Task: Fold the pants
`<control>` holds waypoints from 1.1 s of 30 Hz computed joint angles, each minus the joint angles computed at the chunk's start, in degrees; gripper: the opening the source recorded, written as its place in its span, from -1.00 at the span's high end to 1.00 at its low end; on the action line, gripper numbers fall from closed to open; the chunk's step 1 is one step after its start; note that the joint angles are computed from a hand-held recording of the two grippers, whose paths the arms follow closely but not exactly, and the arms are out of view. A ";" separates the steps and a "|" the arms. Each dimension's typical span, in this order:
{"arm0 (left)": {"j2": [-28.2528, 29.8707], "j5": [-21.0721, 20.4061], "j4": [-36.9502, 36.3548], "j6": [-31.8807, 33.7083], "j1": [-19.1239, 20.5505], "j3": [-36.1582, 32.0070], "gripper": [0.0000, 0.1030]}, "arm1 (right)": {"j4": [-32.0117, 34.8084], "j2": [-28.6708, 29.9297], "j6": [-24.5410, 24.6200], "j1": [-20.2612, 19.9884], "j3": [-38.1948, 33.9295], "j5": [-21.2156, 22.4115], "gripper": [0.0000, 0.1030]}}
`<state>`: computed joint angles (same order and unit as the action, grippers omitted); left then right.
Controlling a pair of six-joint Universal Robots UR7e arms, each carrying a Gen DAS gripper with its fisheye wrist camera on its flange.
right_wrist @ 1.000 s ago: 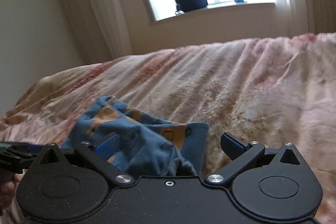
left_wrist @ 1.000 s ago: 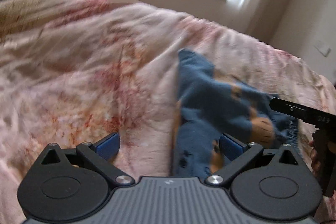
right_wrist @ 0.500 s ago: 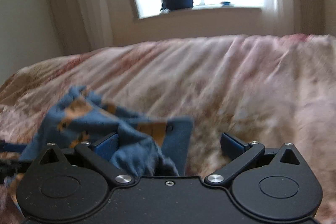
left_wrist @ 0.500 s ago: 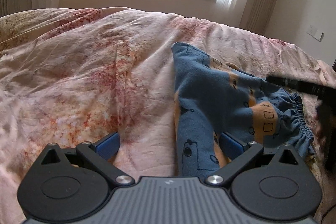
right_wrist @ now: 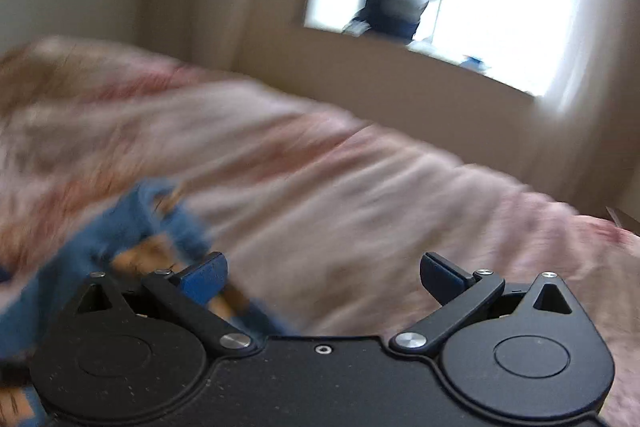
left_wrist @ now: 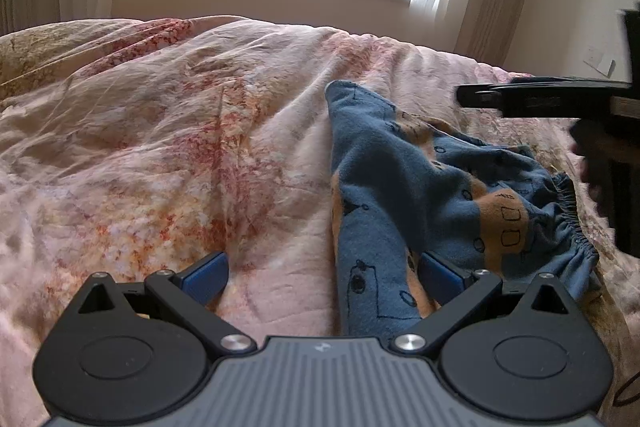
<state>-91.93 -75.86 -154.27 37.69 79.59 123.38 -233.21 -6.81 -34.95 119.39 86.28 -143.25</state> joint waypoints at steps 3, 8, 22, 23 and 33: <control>-0.14 0.26 0.82 -0.45 -0.22 -0.22 -0.99 | -2.21 -4.17 4.53 -0.57 8.18 4.17 -0.99; -1.07 -1.32 3.97 -2.42 0.01 -1.17 -0.99 | 1.15 -10.21 21.07 -4.86 21.45 13.25 -0.99; -1.61 -8.19 15.06 -7.14 1.41 -5.60 -0.61 | -4.72 -10.11 33.31 -7.99 26.03 22.45 -0.22; -1.74 -7.58 15.17 -7.11 1.11 -5.48 -0.55 | -4.29 -10.06 33.13 -7.64 26.16 21.83 -0.13; -3.14 -2.53 16.27 -9.24 -1.33 -4.45 -0.08 | -6.66 -6.88 27.64 -3.45 23.27 13.02 0.75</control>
